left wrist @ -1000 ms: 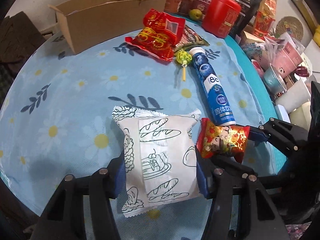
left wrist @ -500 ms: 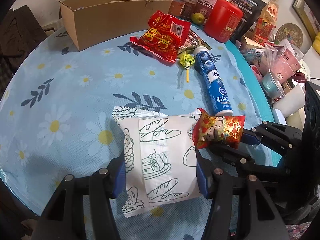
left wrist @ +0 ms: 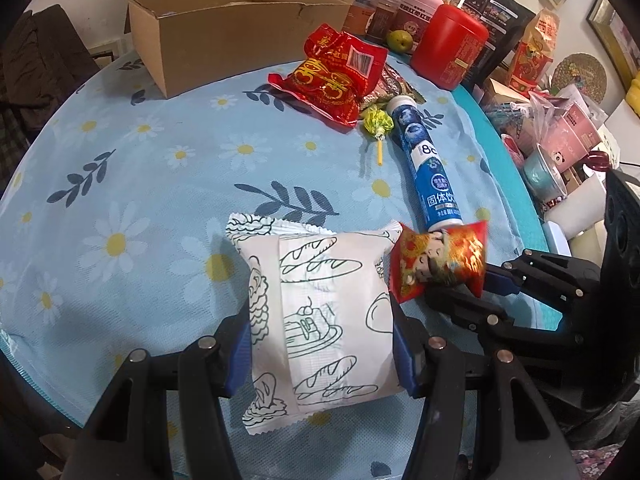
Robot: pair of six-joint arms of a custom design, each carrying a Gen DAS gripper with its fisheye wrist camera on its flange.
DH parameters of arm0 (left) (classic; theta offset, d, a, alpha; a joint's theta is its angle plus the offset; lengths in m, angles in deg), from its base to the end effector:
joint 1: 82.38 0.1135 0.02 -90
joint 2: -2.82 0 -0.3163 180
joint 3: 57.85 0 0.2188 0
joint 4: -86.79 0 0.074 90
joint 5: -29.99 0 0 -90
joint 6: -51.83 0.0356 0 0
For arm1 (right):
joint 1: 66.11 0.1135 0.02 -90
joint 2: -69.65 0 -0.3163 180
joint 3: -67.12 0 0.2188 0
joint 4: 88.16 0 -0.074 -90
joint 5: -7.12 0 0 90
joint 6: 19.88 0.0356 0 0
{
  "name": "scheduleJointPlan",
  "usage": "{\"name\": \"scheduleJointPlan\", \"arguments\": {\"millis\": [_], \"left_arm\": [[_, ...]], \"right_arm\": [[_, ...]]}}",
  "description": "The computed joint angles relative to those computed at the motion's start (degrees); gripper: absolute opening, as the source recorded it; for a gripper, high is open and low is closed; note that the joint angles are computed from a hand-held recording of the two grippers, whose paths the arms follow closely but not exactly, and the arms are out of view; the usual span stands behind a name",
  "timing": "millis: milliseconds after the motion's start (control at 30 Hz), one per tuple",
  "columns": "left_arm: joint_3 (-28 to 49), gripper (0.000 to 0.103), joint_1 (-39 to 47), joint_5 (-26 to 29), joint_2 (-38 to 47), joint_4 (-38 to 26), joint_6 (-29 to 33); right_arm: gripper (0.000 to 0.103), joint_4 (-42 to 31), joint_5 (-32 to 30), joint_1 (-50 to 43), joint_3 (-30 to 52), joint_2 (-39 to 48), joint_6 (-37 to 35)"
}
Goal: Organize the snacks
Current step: 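Lift the bread bag with the left tool while the right tool lifts the red candy bag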
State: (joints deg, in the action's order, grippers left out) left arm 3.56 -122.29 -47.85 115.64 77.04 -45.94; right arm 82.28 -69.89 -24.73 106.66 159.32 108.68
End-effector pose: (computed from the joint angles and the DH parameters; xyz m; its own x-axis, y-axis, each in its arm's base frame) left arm 0.2496 -0.2185 0.1387 -0.7611 0.4643 -0.4530 0.6078 0.7543 -0.2480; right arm 0.1653 0.1350 0.1680 -0.8550 0.0562 -0.5156 -0.0333 0.9861 0.1628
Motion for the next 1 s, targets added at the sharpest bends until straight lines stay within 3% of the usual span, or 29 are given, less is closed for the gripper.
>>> {"name": "scheduleJointPlan", "arguments": {"millis": [33,67,100,367,433,500,567,767,1000], "left_arm": [[-0.02,0.057,0.08,-0.37,-0.12,0.07,-0.16],[-0.05,0.057,0.08,-1.05,-0.26,0.24,-0.30],[-0.08,0.057,0.11,-1.44,-0.31,0.42,-0.35],[0.34,0.057,1.37,-0.82,0.03,1.05,-0.95],[0.43,0.057,1.49,-0.71,0.08,1.10,-1.03],[0.36,0.057,1.59,-0.76,0.18,1.36,-1.22],[0.21,0.057,1.63,-0.75,0.34,1.75,-1.46],[-0.22,0.057,0.05,-3.65,0.34,2.67,-1.35],[0.81,0.057,-1.77,-7.44,1.71,1.96,-0.89]], "right_arm": [[0.040,0.07,-0.59,-0.55,-0.07,-0.32,0.35],[0.058,-0.16,-0.88,-1.09,0.04,-0.56,0.76],[0.066,-0.42,-1.05,-1.64,0.17,-0.82,1.44],[0.066,1.34,-3.34,-5.90,0.82,0.97,3.70],[0.059,1.79,-1.94,-5.29,1.03,1.65,3.90],[0.044,0.49,0.18,-4.16,1.80,2.24,3.42],[0.040,0.71,0.15,-3.82,1.60,2.09,3.16],[0.033,2.19,0.94,-2.51,-0.63,-0.16,4.30],[0.033,-0.04,3.94,1.40,-0.75,-0.98,4.94]]}}
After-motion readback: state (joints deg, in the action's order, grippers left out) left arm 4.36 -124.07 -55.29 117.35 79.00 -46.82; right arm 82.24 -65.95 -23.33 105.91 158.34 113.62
